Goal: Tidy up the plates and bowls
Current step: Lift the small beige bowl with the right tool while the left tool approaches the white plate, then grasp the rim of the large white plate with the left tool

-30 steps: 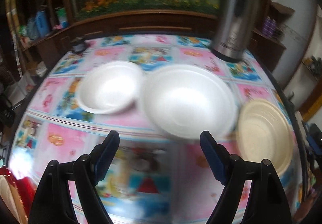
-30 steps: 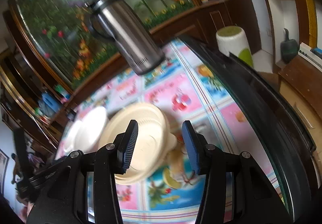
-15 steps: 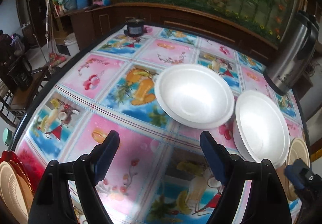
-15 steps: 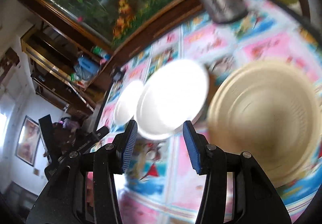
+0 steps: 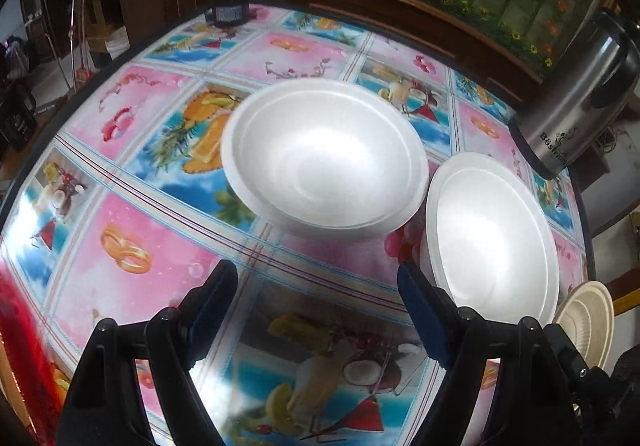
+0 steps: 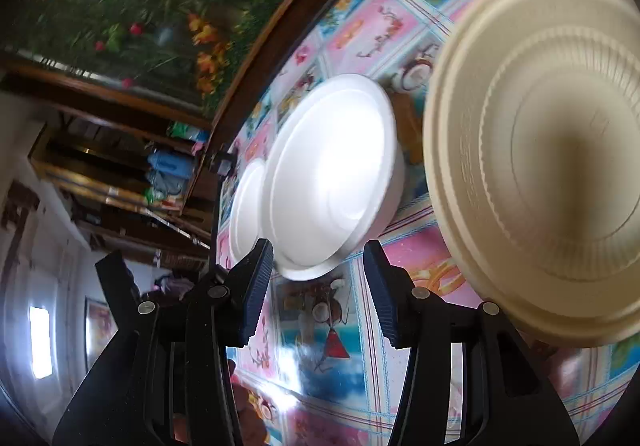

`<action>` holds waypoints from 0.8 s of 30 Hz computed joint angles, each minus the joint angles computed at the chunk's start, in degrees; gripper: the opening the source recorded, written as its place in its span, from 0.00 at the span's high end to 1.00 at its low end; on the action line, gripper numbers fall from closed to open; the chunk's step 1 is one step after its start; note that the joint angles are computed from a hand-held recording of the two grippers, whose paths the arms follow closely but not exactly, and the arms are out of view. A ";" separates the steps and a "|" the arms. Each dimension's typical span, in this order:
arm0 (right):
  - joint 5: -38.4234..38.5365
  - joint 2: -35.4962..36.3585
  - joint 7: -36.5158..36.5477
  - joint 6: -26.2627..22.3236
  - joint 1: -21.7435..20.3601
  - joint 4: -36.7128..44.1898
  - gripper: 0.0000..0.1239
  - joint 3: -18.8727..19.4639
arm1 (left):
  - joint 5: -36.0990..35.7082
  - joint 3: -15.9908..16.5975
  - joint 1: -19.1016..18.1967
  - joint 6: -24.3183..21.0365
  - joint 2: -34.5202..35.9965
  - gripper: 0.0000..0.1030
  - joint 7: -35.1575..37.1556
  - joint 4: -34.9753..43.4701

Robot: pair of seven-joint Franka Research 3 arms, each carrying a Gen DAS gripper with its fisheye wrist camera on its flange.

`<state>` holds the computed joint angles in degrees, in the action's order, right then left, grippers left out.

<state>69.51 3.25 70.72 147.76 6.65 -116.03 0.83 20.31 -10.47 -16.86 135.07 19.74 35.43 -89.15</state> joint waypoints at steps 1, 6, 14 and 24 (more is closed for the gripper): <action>-0.27 0.40 1.17 0.42 0.13 0.16 0.62 0.06 | -0.93 -0.33 0.21 -0.13 0.62 0.20 0.56 0.62; -5.48 1.21 7.95 4.93 0.82 0.55 0.62 0.37 | -4.22 -1.08 0.61 0.23 2.28 0.20 2.38 2.53; -16.36 1.55 15.72 12.24 1.53 0.60 0.62 0.49 | -7.29 -1.24 0.50 -0.33 3.67 0.20 3.43 4.12; -27.13 4.79 23.24 12.82 0.01 2.53 0.68 0.28 | -7.46 -0.59 0.39 1.27 3.11 0.20 -0.30 3.19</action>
